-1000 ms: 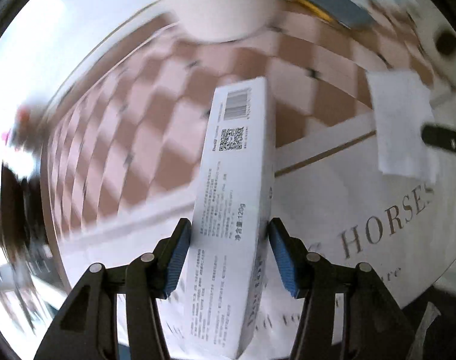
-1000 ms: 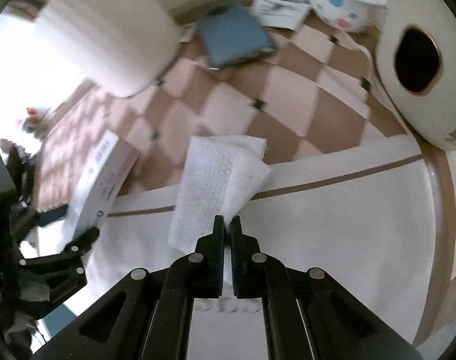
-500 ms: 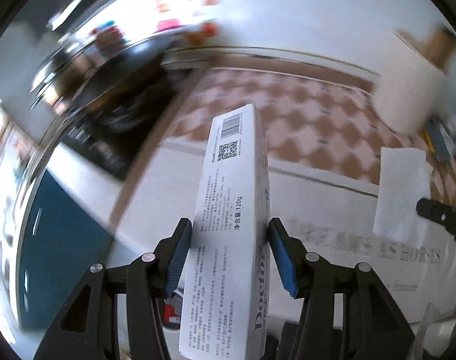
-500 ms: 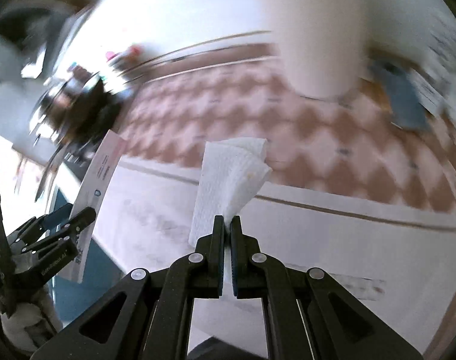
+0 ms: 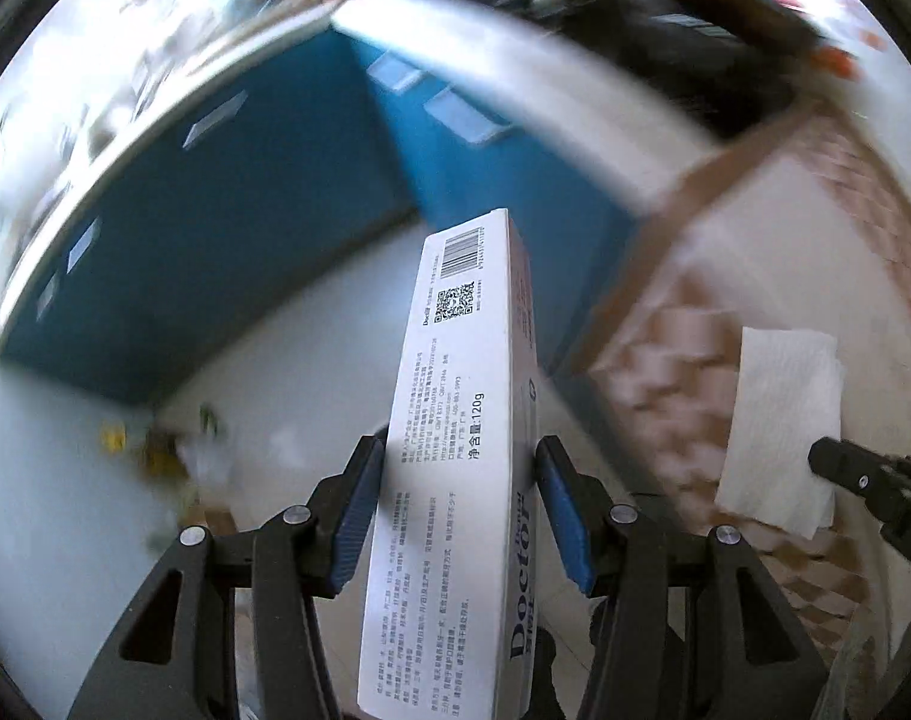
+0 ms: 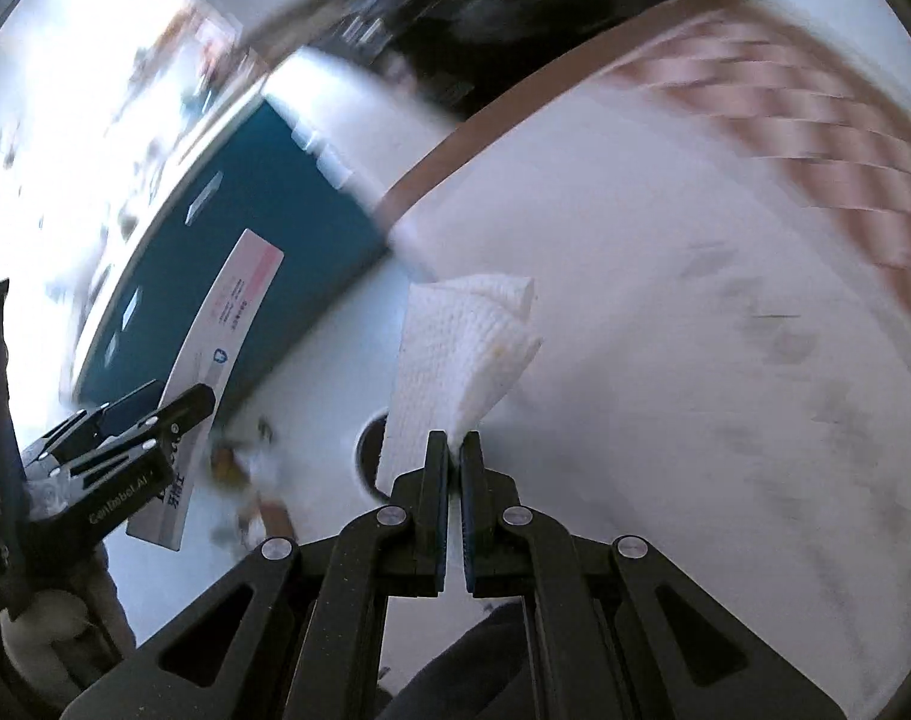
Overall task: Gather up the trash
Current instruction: 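Carry the tissue and box over the bin and open both tools to drop them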
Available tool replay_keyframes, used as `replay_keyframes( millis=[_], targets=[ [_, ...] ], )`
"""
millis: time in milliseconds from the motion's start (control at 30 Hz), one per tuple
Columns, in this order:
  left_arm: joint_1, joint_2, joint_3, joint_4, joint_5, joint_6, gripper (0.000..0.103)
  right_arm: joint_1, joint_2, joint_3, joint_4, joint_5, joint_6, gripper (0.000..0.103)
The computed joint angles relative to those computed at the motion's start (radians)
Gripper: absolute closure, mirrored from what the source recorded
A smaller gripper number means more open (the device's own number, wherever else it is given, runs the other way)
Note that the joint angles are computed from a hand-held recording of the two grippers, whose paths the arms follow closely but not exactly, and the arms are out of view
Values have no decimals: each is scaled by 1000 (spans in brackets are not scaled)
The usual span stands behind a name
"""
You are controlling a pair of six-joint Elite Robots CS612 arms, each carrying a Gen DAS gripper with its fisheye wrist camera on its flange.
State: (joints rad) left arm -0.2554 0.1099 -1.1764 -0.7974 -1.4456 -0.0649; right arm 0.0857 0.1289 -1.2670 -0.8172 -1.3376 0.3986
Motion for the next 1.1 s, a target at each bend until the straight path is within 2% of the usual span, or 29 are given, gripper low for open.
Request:
replay_keyframes(
  millis=[100, 200, 333, 500, 600, 667, 700, 733, 767, 800, 833, 867, 900, 967, 1033, 1067, 1100],
  targets=[
    [58, 46, 9, 14, -23, -43, 54, 58, 23, 93, -49, 15, -47, 100],
    [114, 113, 25, 17, -75, -88, 54, 97, 54, 176, -103, 27, -67, 100],
    [170, 198, 62, -6, -165, -135, 54, 137, 111, 263, -158, 62, -64, 100],
    [224, 276, 119, -32, -321, -160, 54, 176, 171, 401, -246, 92, -77, 100],
    [241, 308, 150, -38, -363, -165, 52, 194, 180, 494, -299, 89, -89, 100],
    [245, 321, 160, -39, -366, -176, 52, 206, 183, 551, -332, 78, -101, 100],
    [250, 330, 162, -42, -373, -177, 50, 210, 183, 581, -344, 85, -111, 100],
    [251, 336, 162, -41, -376, -182, 42, 210, 179, 606, -350, 90, -114, 99],
    [254, 341, 153, -37, -376, -185, 28, 212, 183, 619, -354, 84, -105, 98],
    [258, 346, 146, -38, -372, -197, 23, 214, 182, 639, -358, 82, -101, 96],
    [258, 350, 133, -32, -374, -203, 15, 214, 171, 669, -358, 83, -107, 94],
    [258, 348, 125, -24, -373, -206, 12, 214, 158, 704, -362, 75, -107, 83],
    [258, 346, 118, -16, -358, -209, 11, 214, 152, 718, -369, 70, -100, 68],
    [252, 344, 97, -12, -314, -210, 9, 209, 146, 730, -381, 67, -94, 52],
    [243, 348, 47, 0, -245, -218, 9, 205, 146, 721, -387, 42, -97, 50],
    [242, 355, 25, 2, -224, -219, 9, 203, 150, 701, -377, 30, -106, 44],
    [236, 355, -3, 8, -192, -226, 9, 205, 152, 677, -367, 14, -115, 31]
  ],
)
